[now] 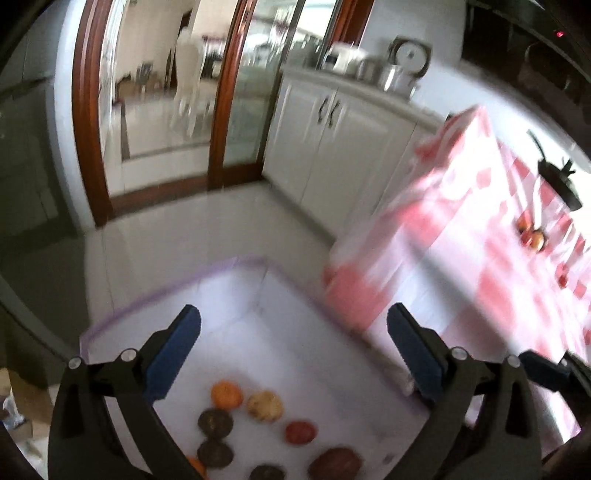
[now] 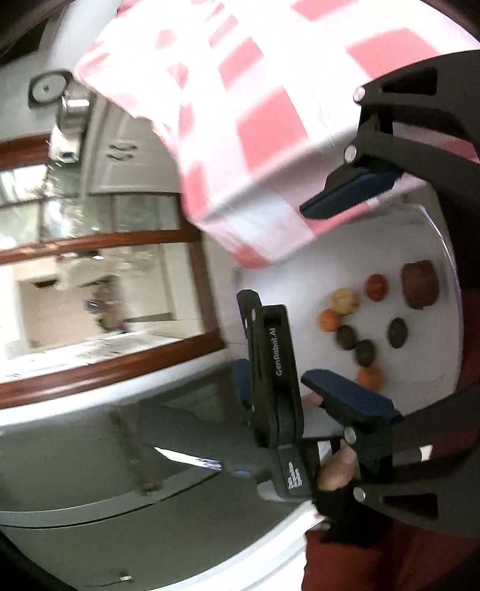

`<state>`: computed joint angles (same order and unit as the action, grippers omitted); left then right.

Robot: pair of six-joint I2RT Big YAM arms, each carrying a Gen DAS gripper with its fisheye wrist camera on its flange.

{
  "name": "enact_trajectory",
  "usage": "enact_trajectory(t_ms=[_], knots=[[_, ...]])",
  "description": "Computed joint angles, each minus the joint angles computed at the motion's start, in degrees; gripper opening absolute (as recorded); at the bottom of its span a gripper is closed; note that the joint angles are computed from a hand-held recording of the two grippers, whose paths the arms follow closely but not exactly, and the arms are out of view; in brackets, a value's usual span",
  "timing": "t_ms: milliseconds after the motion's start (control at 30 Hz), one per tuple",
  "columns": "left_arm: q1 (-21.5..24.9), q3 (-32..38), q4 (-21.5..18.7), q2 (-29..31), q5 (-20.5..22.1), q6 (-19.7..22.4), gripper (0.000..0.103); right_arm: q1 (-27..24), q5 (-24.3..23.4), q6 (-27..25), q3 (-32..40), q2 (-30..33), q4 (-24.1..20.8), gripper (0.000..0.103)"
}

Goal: Organize fruits
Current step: 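Move both tools back over the fruits on the table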

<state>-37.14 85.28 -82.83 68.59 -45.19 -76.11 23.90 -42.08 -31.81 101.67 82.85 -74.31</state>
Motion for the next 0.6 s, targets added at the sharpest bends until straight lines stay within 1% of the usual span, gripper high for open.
enact_trajectory(t_ms=[67, 100, 133, 167, 200, 267, 300, 333, 367, 433, 467, 500, 567, 600], knots=[[0.2, 4.2, 1.6, 1.5, -2.3, 3.1, 0.101, -1.8, -1.2, 1.8, 1.1, 0.0, 1.3, 0.086], [0.2, 5.7, 2.6, 2.3, -2.9, 4.6, 0.101, -2.8, -2.1, 3.6, 1.7, -0.1, 2.3, 0.086], [0.3, 7.7, 4.1, 3.4, -3.4, 7.1, 0.101, -3.6, -2.6, 5.6, 1.6, -0.4, 3.8, 0.087], [0.4, 9.1, 5.6, 4.3, -3.5, 9.3, 0.101, -4.8, -3.1, 7.2, 2.1, -0.4, 4.8, 0.087], [0.5, 11.6, 7.3, 6.0, -3.5, 12.6, 0.101, -6.0, -3.4, 9.5, 3.5, 0.3, 6.2, 0.087], [0.8, 15.0, 10.2, 8.7, -2.7, 17.6, 0.101, -8.6, -3.4, 13.5, 5.0, 1.1, 8.8, 0.087], [1.3, 17.5, 12.6, 10.8, -1.1, 20.8, 0.101, -9.6, -3.1, 14.8, 5.8, 1.6, 9.4, 0.087], [1.7, 19.0, 13.8, 12.3, 0.1, 22.2, 0.101, -10.8, -2.2, 16.9, 7.0, 2.5, 10.0, 0.087], [2.5, 21.8, 15.1, 14.7, 2.6, 23.9, 0.101, -11.6, -1.5, 18.2, 8.1, 3.4, 10.2, 0.087], [3.6, 25.1, 17.0, 17.9, 6.6, 25.7, 0.101, -14.1, 0.8, 22.0, 11.0, 5.7, 10.6, 0.087], [4.2, 27.4, 17.3, 20.0, 8.5, 26.5, 0.101, -15.0, 1.8, 23.7, 12.0, 6.6, 10.9, 0.087], [5.0, 31.5, 17.1, 23.8, 10.5, 27.6, 0.101, -16.3, 3.2, 25.7, 13.7, 8.0, 11.1, 0.087], [5.8, 37.7, 16.5, 29.2, 12.9, 29.0, 0.101, -18.5, 6.5, 28.7, 17.4, 10.9, 11.1, 0.087], [6.2, 41.8, 15.8, 32.7, 14.3, 30.1, 0.101, -19.1, 7.8, 29.6, 19.1, 12.0, 10.9, 0.087]])
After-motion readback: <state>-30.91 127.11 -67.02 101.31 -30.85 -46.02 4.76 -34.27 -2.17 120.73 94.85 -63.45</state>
